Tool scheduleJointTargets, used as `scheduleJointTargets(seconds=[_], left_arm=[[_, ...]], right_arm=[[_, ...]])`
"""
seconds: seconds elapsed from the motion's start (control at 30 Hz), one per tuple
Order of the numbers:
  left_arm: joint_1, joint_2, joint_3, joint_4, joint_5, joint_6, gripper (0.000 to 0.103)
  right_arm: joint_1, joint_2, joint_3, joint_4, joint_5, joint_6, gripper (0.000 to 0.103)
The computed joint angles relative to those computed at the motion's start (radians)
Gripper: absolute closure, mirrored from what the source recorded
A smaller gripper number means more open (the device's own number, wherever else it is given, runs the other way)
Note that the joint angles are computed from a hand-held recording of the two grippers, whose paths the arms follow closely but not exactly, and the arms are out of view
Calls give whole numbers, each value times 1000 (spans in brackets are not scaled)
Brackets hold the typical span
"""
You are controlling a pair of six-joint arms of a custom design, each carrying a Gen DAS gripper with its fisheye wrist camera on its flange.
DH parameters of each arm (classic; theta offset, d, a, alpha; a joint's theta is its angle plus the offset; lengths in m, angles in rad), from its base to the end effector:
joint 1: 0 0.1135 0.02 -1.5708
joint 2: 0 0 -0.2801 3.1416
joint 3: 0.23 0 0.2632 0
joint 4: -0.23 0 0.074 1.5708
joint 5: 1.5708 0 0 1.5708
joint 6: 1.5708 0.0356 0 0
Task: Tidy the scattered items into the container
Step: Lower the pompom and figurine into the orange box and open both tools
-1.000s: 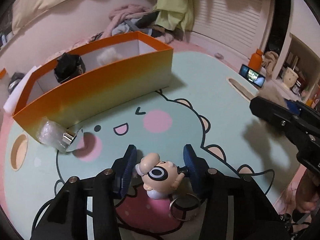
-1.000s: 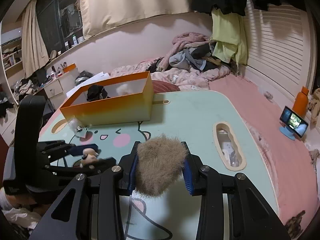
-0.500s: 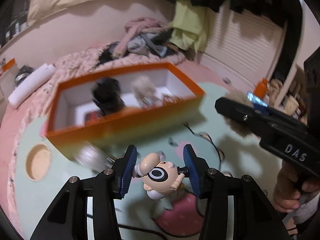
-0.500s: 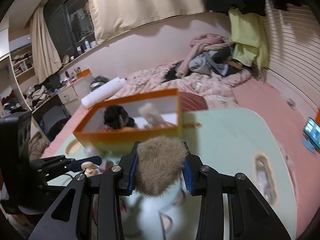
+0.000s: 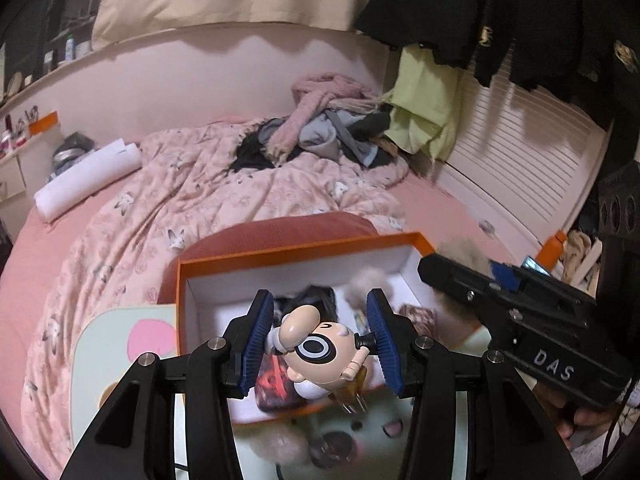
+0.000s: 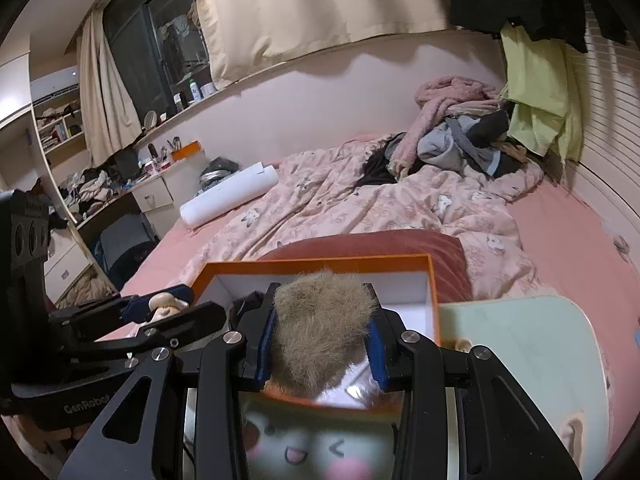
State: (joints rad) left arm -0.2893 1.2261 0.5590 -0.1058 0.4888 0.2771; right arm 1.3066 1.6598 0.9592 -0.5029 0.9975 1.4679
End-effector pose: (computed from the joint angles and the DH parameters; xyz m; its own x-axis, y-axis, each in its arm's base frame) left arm 0.2246 -0.0843 0.1921 -0.4866 0.3969 -0.7783 0.7352 0.6672 -0.1195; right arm 0.1106 0.2943 0.1861 -0.4675 0.3380 -0.8168 0.1967 0.9406 0.2767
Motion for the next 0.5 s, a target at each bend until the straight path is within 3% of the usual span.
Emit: scheduleJointTargets(seconds=[0.27,0.37,0.43,0.5], left_arm=[[-10,183,59,65,-37,-51,52],[13,197,64,64,-30,-66,37],[39,204,70,61,-4,-71,22],[74,192,70,49,39,-72,18]], right_arm=[[-102,4,-52,178,-111,-142,58],[-118,7,-64,196,-132,-124,49],[-115,-5,-84,207,-127,-96,42],[-106,-18,-94,190,-112,-61,39]])
